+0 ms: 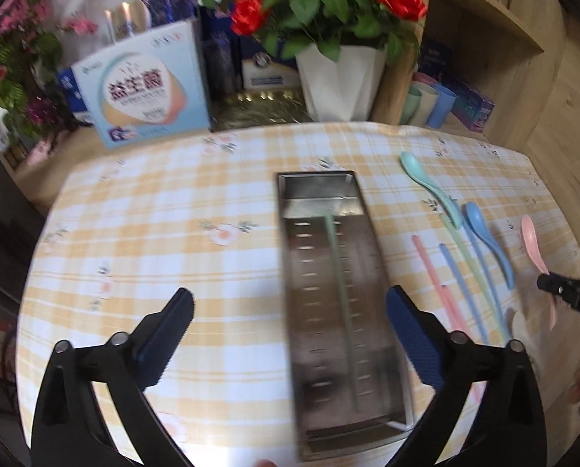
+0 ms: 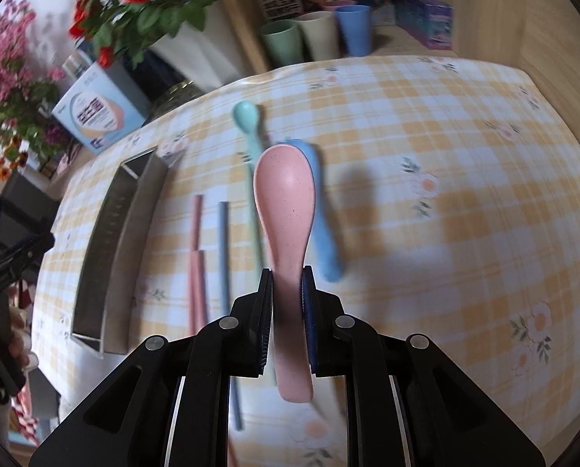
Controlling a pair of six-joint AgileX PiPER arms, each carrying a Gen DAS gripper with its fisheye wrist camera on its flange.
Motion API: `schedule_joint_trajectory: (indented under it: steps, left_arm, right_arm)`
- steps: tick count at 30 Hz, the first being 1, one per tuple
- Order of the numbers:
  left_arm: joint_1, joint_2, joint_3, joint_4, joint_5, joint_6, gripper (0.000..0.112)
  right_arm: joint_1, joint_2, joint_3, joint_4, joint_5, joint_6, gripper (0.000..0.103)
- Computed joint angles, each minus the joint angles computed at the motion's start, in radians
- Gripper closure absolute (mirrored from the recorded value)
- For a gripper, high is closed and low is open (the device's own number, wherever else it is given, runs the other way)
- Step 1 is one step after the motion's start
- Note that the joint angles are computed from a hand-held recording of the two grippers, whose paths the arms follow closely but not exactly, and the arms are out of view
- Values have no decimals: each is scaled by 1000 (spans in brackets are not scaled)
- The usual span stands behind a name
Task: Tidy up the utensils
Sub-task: 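Lower the pink spoon into the steel rack and open the right tool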
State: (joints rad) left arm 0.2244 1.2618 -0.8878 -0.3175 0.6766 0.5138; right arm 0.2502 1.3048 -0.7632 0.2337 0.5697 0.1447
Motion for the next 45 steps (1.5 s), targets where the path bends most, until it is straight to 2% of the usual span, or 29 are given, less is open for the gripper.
schedule_joint_trajectory:
  steps: [5,8,12,18,23,29,33,38,41,43,45]
  left_arm:
    - [181,-38,31,-165,21,247,15]
    - [275,-66,56,-267,13,397,15]
    - [405,-60,61,-396,55,548,15]
    - [510,-14,38,-448,99,627,15]
    - [574,25,33,-475,113,680,15]
    - [614,36,47,-501,136,713,15]
    - [609,30,59,-502,135,710,15]
    - [596,-3,70,-494,126,686,15]
    - [572,-27,69,-466,117,643,15]
    - [557,-42,63,-450,127,617,15]
    - [539,-57,50,-436,148,585,15]
  right_arm:
    - [165,125,-169,-130,39,187,88]
    - [270,255,-337,-175,76,257,88]
    - [365,435,-574,-201,144,288,88]
    - [447,675,-890,-238,262,316,88]
    - [460,815,-1053,-225,342,385,88]
    - [456,898,-1146,-242,382,446,88]
    - [458,943,-1218,-246,417,428,87]
    - [449,919,-1184,-192,382,372,86]
    - [455,842,-1087,-213,315,359,85]
    - [461,783,-1018,-233,278,344,79]
    - [472,709,-929,-298,231,377,60]
